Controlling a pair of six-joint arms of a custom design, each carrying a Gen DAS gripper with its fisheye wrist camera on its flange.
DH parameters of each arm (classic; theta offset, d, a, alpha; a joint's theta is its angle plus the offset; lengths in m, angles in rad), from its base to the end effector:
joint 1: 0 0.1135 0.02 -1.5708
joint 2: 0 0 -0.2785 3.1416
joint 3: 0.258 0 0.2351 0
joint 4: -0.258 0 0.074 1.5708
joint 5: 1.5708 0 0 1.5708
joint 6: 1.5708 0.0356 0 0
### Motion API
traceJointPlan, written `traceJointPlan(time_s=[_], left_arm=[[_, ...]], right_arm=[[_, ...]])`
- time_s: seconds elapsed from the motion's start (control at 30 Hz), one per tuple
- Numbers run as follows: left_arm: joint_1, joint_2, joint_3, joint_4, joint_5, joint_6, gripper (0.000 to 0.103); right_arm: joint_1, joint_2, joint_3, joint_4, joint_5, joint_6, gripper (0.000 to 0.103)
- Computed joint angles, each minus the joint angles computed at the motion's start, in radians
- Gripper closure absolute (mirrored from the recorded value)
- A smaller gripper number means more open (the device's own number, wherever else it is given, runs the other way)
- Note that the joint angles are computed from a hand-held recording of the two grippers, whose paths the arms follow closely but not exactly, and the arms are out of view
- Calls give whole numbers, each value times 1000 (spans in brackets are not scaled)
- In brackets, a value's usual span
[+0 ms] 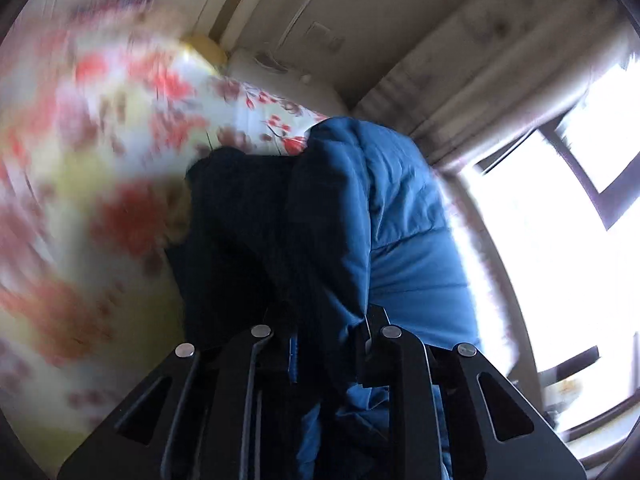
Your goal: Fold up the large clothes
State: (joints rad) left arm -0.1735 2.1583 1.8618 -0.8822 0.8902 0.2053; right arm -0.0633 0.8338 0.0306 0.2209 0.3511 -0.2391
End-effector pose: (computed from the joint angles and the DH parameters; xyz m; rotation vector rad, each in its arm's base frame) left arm 0.4347 -0.1043 0.2472 0.7028 2.4089 -1.1837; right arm 0.1225 -0.0200 0.1387 0.0160 2.1640 -0.5526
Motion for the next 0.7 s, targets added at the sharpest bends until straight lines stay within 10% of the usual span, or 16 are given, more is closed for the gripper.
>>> traceJointPlan(time_s=[0.3, 0.5, 0.7], left_arm=[[-1, -72, -138, 143, -23, -11, 81], [4, -68, -118, 106, -29, 21, 81], [-12, -96, -98, 72, -112, 43, 67]], right_arm=[[-42, -117, 62, -219, -89, -18, 12], [-288, -447, 217, -604, -603, -60, 26], [221, -66, 321, -249, -241, 154, 46]])
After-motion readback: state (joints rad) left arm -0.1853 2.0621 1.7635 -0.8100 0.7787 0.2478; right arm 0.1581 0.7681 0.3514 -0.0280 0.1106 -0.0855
